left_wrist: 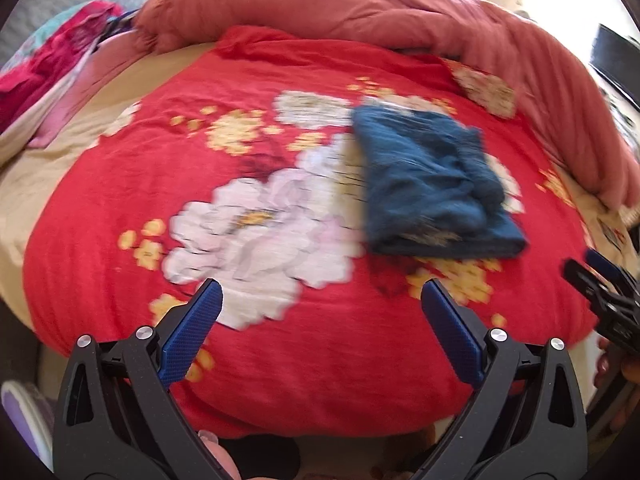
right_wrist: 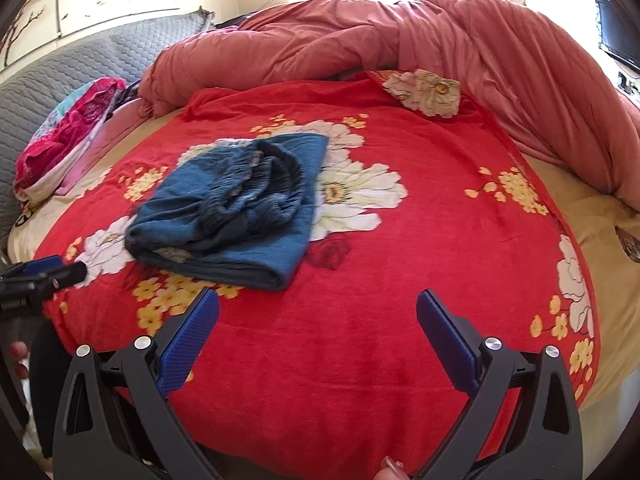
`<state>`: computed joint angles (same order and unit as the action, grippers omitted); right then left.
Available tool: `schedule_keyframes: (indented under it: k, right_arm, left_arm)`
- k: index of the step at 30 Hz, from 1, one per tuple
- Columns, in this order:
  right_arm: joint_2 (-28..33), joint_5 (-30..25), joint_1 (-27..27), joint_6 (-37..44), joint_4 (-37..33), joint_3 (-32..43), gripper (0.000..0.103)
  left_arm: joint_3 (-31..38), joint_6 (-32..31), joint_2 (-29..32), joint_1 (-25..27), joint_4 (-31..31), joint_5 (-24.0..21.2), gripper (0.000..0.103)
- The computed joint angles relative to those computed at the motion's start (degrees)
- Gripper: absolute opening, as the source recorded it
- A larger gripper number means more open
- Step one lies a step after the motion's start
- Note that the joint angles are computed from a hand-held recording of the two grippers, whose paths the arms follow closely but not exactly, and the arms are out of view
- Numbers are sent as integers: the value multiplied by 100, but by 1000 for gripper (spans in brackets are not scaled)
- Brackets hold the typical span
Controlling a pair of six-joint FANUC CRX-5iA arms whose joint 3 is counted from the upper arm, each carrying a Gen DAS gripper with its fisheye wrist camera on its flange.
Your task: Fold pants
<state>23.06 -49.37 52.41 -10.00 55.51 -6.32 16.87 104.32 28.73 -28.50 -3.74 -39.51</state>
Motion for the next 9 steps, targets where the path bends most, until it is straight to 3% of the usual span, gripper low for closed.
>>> schedule_keyframes:
  k: [3,5,9]
  right_arm:
    - [-126,-106,-156,-309,117,-216,98]
    - [-308,-156,-369,-563,207,-465,98]
    - [-559,-968,-1083,-1066,72,-784,98]
  left_arm:
    - [413,374,223,167,-279,-207,94]
    - [1193,678,644,307,-688,-809,94]
    - [2854,1007,1617,665,-1260,-1783,94]
